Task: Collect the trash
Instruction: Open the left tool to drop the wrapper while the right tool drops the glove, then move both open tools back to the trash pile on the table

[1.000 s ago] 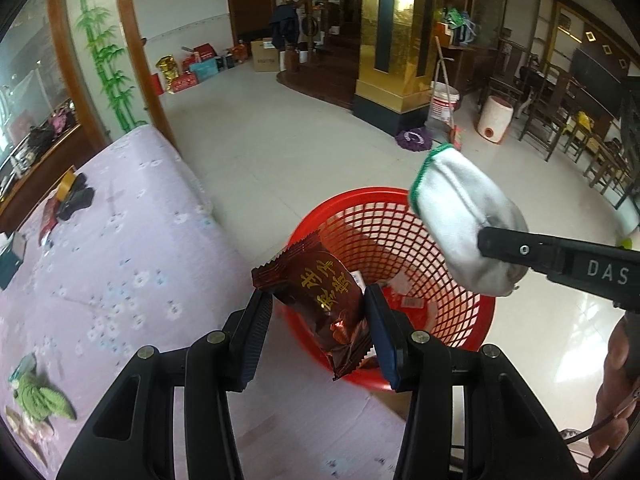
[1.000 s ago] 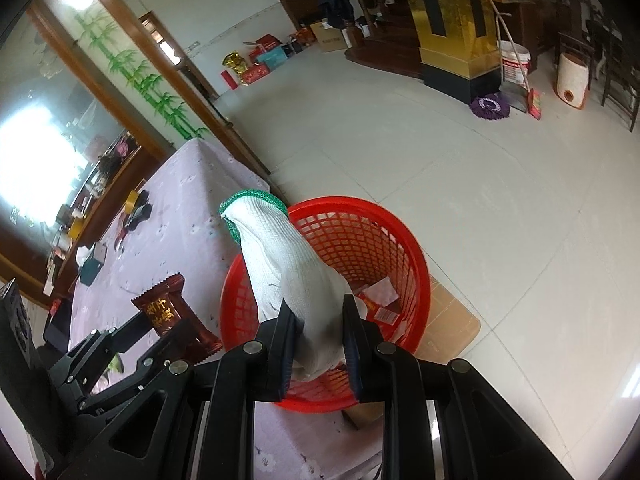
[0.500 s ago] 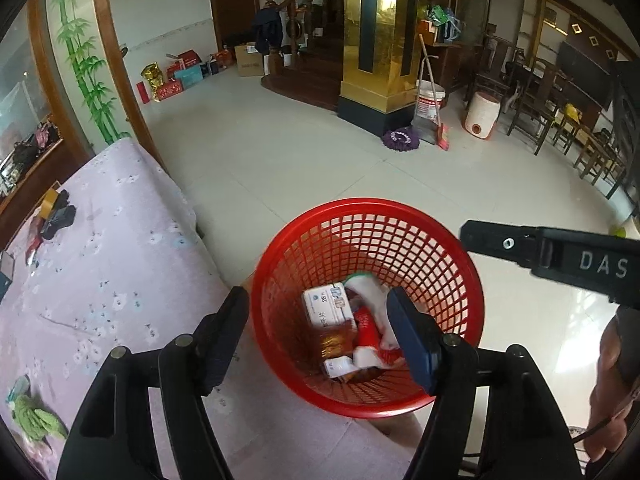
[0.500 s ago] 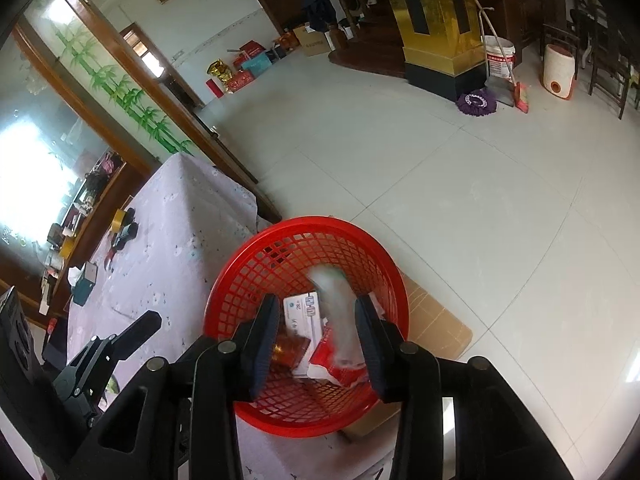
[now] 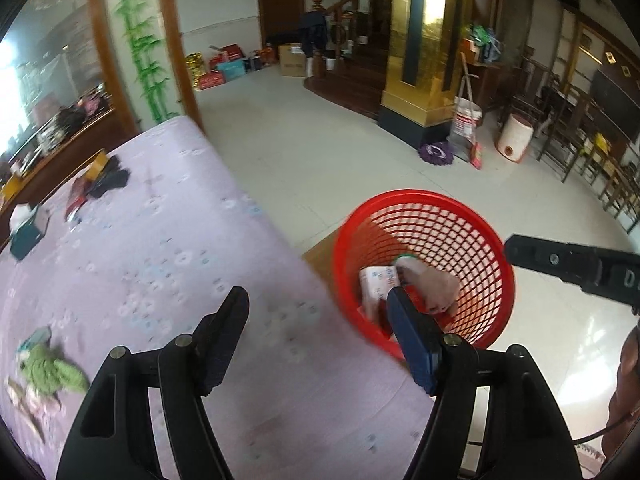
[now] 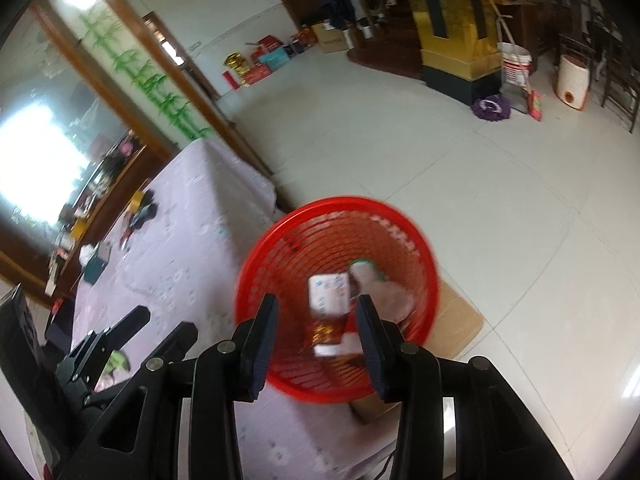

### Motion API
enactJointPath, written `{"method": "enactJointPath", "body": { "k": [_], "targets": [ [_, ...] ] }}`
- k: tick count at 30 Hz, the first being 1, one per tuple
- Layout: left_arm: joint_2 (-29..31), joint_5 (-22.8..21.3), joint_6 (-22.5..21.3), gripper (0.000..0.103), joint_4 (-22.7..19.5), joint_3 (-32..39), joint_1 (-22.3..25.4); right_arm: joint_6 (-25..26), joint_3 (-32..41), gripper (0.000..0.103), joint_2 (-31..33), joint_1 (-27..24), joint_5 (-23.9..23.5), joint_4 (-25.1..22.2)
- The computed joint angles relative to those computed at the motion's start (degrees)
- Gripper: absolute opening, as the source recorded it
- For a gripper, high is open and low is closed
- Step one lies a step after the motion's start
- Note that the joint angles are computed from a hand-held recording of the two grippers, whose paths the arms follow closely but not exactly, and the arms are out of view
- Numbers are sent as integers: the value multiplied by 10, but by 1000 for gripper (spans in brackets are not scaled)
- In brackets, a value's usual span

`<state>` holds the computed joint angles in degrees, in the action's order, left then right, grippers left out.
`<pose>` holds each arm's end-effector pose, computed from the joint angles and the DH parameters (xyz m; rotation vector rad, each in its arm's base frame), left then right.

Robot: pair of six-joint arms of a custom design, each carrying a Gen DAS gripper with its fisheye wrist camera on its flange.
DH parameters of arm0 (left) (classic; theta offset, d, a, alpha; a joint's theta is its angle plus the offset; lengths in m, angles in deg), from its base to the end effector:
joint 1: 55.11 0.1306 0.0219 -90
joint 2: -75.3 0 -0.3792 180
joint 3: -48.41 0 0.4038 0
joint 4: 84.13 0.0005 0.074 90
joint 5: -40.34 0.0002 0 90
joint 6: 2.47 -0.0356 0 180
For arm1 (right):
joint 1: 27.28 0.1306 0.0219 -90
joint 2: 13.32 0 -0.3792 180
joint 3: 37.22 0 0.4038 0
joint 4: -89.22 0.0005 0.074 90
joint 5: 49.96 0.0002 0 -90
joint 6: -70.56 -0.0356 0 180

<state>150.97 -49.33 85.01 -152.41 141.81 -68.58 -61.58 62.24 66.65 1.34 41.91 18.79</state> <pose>0.3715 -0.0897 0.5362 0.3440 2.4310 -0.0910 0.3567 0.1927 0.5535 0.3117 2.5056 0.4849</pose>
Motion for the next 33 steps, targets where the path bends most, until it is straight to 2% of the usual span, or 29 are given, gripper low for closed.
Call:
{"method": "enactJointPath", "body": {
  "k": [4, 8, 13, 19, 23, 27, 30, 33],
  "targets": [
    [-36, 1, -7, 70, 0, -26, 41, 10, 14, 45, 8, 44, 2, 5],
    [-64, 20, -8, 70, -10, -42, 97, 18, 40, 45, 26, 88, 9, 3],
    [-93, 49, -30, 70, -22, -56, 193, 38, 82, 45, 61, 138, 8, 2],
    [-112, 93, -78, 72, -34, -72, 351, 57, 140, 45, 116, 194, -10, 1],
    [-104, 116, -120, 72, -28, -78, 469, 64, 174, 45, 149, 222, -11, -4],
    [-80, 113, -168, 73, 11, -82, 583, 66, 211, 48, 184, 246, -14, -13],
    [-45, 107, -198, 75, 36, -70, 639, 68, 246, 49, 214, 264, -13, -27],
    [-5, 102, -214, 77, 54, -52, 671, 71, 275, 49, 239, 275, -15, -39]
  ]
}}
